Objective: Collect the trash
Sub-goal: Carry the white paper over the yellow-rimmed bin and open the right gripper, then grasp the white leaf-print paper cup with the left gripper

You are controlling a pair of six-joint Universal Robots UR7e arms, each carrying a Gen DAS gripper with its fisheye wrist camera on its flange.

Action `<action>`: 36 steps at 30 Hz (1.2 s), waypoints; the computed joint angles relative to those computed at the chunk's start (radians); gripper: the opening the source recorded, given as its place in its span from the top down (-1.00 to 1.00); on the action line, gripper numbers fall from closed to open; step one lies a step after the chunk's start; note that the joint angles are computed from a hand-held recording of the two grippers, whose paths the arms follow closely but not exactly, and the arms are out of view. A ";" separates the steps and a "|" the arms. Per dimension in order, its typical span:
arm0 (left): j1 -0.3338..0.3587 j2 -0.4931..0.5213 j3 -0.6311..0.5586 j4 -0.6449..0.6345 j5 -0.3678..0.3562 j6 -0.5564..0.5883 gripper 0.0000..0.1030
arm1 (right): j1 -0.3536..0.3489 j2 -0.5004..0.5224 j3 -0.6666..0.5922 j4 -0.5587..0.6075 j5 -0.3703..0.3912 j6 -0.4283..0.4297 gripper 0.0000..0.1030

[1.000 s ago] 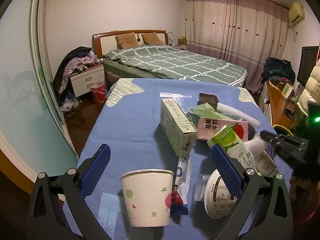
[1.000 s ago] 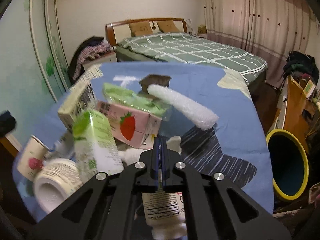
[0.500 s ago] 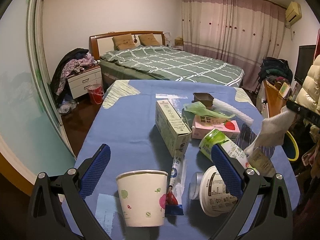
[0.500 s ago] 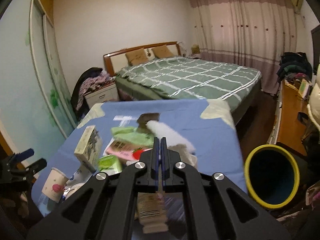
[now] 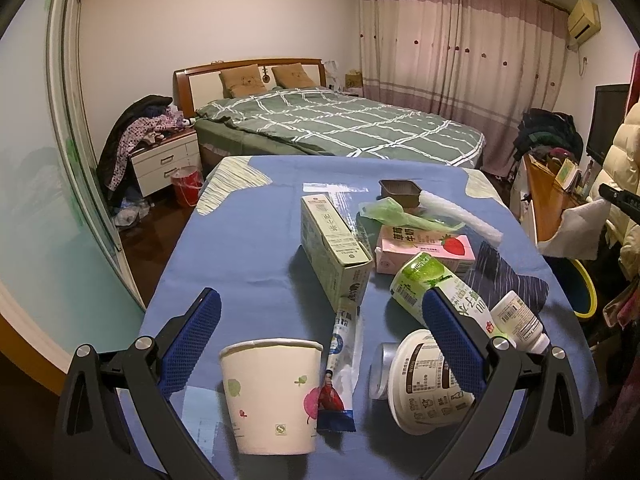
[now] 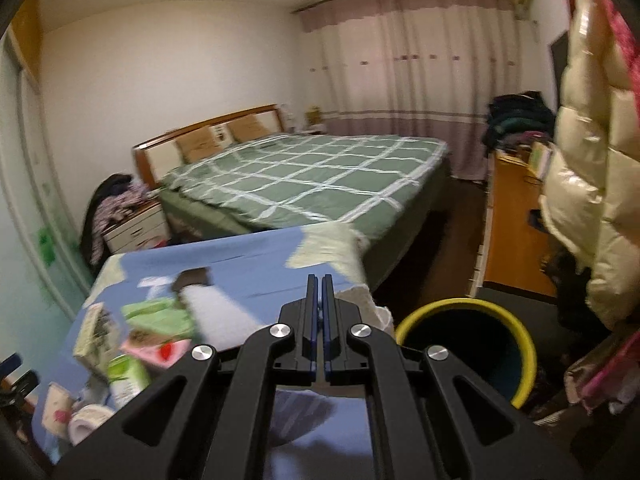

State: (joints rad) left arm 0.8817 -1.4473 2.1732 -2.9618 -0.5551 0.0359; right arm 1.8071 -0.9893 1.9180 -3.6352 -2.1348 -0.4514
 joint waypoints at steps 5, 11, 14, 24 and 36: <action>0.000 0.018 -0.002 -0.007 0.001 0.001 -0.93 | -0.056 -0.001 -0.021 -0.026 -0.039 0.023 0.96; 0.005 0.036 -0.013 -0.005 -0.003 0.002 -0.93 | -0.117 0.035 -0.064 -0.076 -0.124 0.039 0.95; 0.008 0.042 -0.017 -0.001 -0.008 0.001 -0.93 | -0.138 0.076 -0.111 -0.100 -0.194 0.031 0.76; 0.026 0.037 -0.015 0.003 -0.014 -0.004 -0.93 | -0.147 0.140 -0.106 -0.175 -0.226 0.126 0.13; 0.087 -0.047 0.043 0.136 -0.006 -0.037 -0.83 | -0.128 0.210 -0.140 -0.256 -0.247 0.058 0.07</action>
